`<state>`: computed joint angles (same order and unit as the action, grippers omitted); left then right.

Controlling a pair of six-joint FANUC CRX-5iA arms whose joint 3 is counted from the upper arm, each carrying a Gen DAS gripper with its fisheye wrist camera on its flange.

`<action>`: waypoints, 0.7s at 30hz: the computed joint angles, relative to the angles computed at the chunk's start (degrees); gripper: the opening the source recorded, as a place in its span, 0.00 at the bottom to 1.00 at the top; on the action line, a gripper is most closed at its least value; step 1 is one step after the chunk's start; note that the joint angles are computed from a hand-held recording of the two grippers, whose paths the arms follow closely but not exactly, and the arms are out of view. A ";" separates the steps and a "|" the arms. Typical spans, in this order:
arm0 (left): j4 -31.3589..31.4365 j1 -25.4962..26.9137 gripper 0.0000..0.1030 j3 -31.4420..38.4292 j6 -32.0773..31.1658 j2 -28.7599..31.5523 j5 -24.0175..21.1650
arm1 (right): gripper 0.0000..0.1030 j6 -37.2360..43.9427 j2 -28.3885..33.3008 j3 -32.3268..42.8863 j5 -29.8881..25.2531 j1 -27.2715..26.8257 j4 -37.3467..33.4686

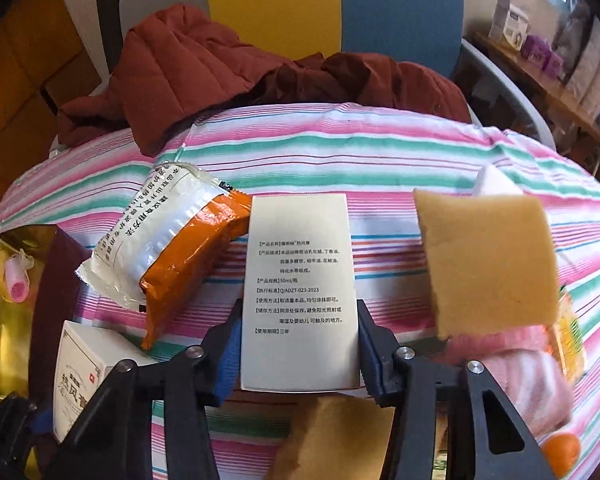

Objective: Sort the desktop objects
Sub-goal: 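Grasp a white medicine box with the left tool while the right tool grasps another, then carry both white medicine boxes over the gold tray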

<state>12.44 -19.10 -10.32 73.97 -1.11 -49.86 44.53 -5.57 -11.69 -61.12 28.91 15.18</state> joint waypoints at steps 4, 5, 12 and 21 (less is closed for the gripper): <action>2.22 0.75 0.50 -0.83 -2.06 -0.20 0.29 | 0.49 -1.15 -0.84 -0.28 -0.57 0.94 1.08; 3.59 1.20 0.50 -1.47 -2.84 -0.47 0.58 | 0.49 -1.72 -1.41 -0.54 -0.48 1.25 1.57; 11.23 3.53 0.50 -5.53 -5.54 -2.95 0.27 | 0.49 -8.25 -8.67 -4.09 -0.16 6.89 5.75; 16.14 5.62 0.50 -9.96 -8.81 -8.37 -0.55 | 0.49 -19.99 -16.40 -9.41 -2.14 16.45 10.73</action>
<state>28.59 -13.48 -20.29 65.16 -9.48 -50.40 24.53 -21.98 -21.10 -63.26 45.36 25.90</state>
